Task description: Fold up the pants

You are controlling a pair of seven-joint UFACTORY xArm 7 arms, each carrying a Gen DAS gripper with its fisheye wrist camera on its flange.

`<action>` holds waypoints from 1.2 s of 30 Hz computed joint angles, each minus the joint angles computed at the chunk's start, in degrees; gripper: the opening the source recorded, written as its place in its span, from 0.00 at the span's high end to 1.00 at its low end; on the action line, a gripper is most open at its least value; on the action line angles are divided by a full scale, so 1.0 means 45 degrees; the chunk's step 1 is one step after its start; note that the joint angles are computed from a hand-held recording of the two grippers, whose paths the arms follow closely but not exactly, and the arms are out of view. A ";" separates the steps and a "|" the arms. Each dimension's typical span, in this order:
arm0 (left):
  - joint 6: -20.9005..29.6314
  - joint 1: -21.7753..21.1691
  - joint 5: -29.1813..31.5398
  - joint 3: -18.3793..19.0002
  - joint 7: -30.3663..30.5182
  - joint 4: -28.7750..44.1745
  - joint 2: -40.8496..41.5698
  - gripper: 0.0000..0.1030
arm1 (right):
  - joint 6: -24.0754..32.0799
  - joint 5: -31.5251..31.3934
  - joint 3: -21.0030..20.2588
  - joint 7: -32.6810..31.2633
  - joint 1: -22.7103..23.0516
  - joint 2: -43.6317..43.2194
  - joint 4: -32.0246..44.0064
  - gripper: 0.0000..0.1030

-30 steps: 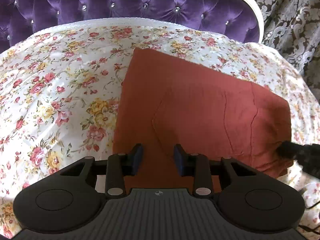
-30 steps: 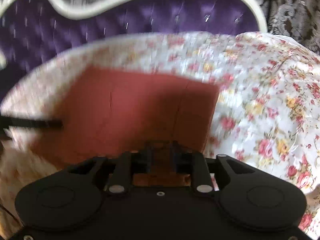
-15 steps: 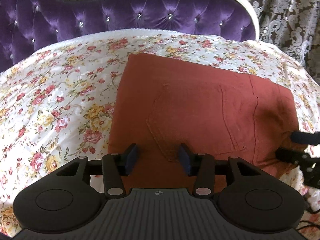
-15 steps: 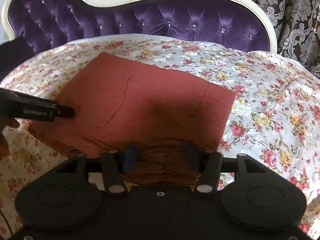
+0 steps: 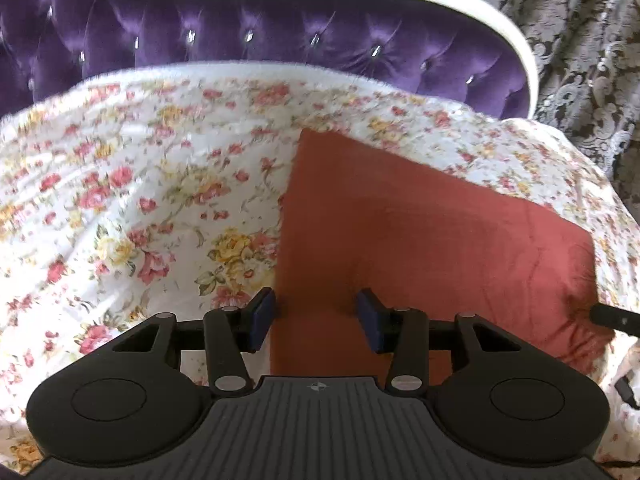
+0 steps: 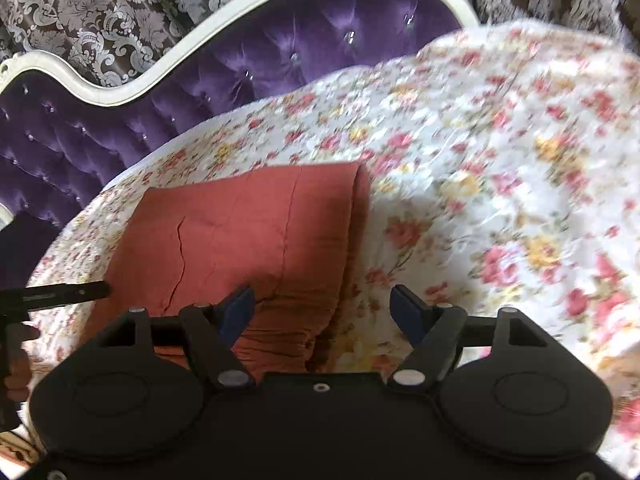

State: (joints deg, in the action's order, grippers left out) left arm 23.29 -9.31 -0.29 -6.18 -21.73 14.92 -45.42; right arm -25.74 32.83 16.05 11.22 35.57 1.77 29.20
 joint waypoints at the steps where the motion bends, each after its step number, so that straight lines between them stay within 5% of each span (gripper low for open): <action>1: -0.0064 -0.0091 -0.0103 0.0189 0.0096 0.0053 0.0282 0.58 | 0.0079 -0.1058 -0.0061 0.0801 -0.0244 0.0178 0.0036 0.25; 8: -0.0849 -0.0615 -0.0818 0.1123 0.1003 0.0105 0.1096 0.50 | -0.0755 -0.5056 -0.0069 0.3198 -0.1206 0.1324 0.0488 0.23; 15: -0.1700 -0.0485 -0.1023 0.0902 0.1534 0.0580 0.2301 0.41 | -0.1073 -0.6426 -0.0369 0.3888 -0.1342 0.2118 0.1225 0.16; 22: -0.1954 0.0657 0.0139 -0.0791 0.0059 0.0910 0.2898 0.31 | -0.1283 -0.6180 -0.0581 0.3481 -0.0992 0.2473 0.1524 0.12; 36: -0.2001 0.0306 0.0584 -0.0378 -0.0505 0.0666 0.2578 0.31 | -0.1119 -0.6249 -0.0585 0.3326 -0.1027 0.2428 0.1539 0.12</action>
